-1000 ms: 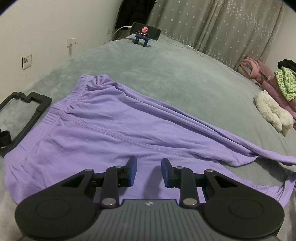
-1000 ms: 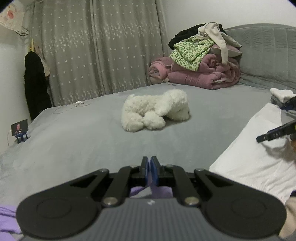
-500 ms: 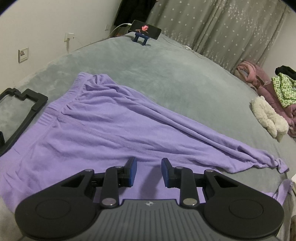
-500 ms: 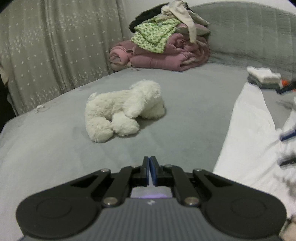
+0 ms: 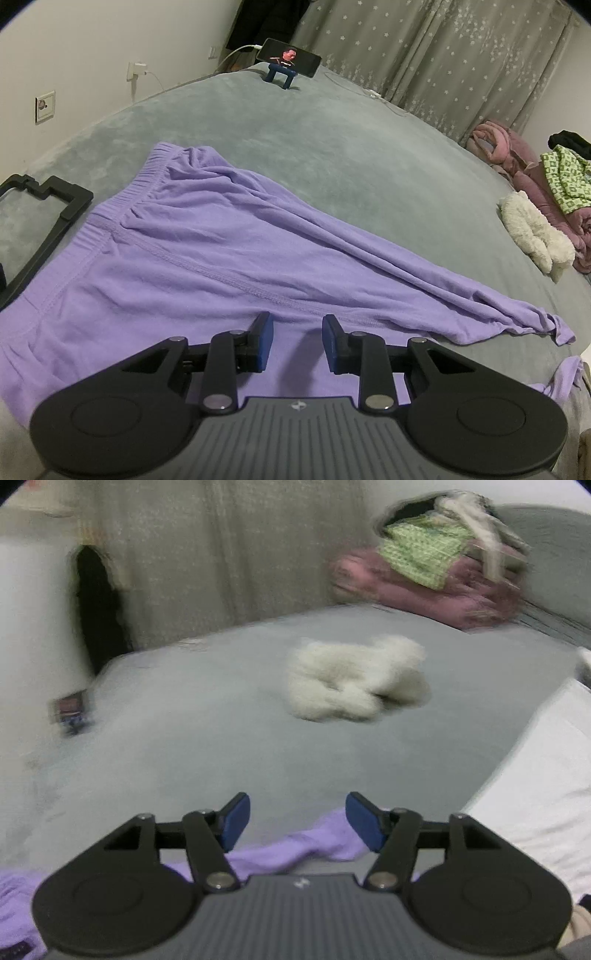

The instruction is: Fold clothes

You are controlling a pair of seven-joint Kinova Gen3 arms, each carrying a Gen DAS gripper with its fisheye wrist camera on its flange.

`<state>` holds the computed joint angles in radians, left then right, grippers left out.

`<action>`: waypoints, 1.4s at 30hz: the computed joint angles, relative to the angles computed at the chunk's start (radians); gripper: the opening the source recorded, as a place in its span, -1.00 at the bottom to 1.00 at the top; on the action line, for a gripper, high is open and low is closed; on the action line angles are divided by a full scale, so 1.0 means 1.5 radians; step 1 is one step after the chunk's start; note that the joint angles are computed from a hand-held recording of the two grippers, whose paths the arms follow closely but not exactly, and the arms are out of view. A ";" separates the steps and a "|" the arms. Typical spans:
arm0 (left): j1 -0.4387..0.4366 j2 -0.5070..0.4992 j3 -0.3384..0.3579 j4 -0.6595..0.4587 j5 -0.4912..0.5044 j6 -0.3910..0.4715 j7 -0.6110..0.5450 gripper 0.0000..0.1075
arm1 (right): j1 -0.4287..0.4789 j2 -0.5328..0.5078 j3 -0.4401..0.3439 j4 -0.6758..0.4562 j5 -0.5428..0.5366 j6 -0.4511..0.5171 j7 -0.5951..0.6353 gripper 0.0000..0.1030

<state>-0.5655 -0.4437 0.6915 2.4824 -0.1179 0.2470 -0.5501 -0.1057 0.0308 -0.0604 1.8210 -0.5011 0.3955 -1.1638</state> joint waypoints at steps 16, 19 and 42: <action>-0.010 0.001 0.008 0.000 0.000 -0.004 -0.013 -0.48 | -0.394 0.229 0.308 -0.254 0.407 0.287 0.168 -0.37; -0.011 0.004 0.007 0.002 -0.001 -0.010 -0.016 -0.48 | -0.320 0.249 0.223 -0.248 0.459 0.258 0.153 -0.37; -0.091 -0.020 0.096 0.001 0.012 -0.014 -0.042 -0.48 | 0.042 0.300 -0.273 -0.386 0.765 0.289 -0.048 -0.87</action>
